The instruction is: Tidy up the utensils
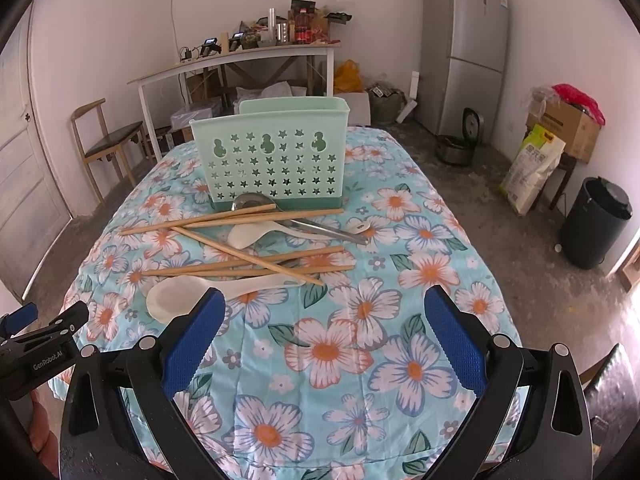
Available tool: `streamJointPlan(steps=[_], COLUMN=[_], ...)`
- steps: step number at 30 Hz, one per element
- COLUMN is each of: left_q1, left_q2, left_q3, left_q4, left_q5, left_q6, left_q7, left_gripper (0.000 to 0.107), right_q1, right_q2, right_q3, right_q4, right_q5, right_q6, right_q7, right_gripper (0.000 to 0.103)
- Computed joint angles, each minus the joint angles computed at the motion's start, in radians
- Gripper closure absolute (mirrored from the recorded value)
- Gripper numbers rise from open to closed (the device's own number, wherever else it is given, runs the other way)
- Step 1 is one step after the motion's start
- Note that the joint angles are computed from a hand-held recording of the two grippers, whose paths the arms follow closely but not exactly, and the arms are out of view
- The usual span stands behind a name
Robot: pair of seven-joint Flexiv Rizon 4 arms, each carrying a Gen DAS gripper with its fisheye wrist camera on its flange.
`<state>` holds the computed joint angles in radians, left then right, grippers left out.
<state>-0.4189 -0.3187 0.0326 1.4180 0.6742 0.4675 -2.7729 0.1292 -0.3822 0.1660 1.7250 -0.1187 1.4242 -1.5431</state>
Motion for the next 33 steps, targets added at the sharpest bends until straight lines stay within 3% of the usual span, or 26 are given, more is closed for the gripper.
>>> streamJointPlan(steps=[33], left_q1=[-0.002], left_q2=[0.001], left_q3=[-0.005], left_q4=[-0.009], left_q5=[-0.006], left_q6=[-0.004], left_q7=[0.012], left_gripper=[0.009], right_q1=[-0.01], right_q2=[0.005], right_q3=[0.007], right_q4=[0.0], right_q5=[0.018], right_q6=[0.011], right_q7=[-0.001], right_gripper=[0.008])
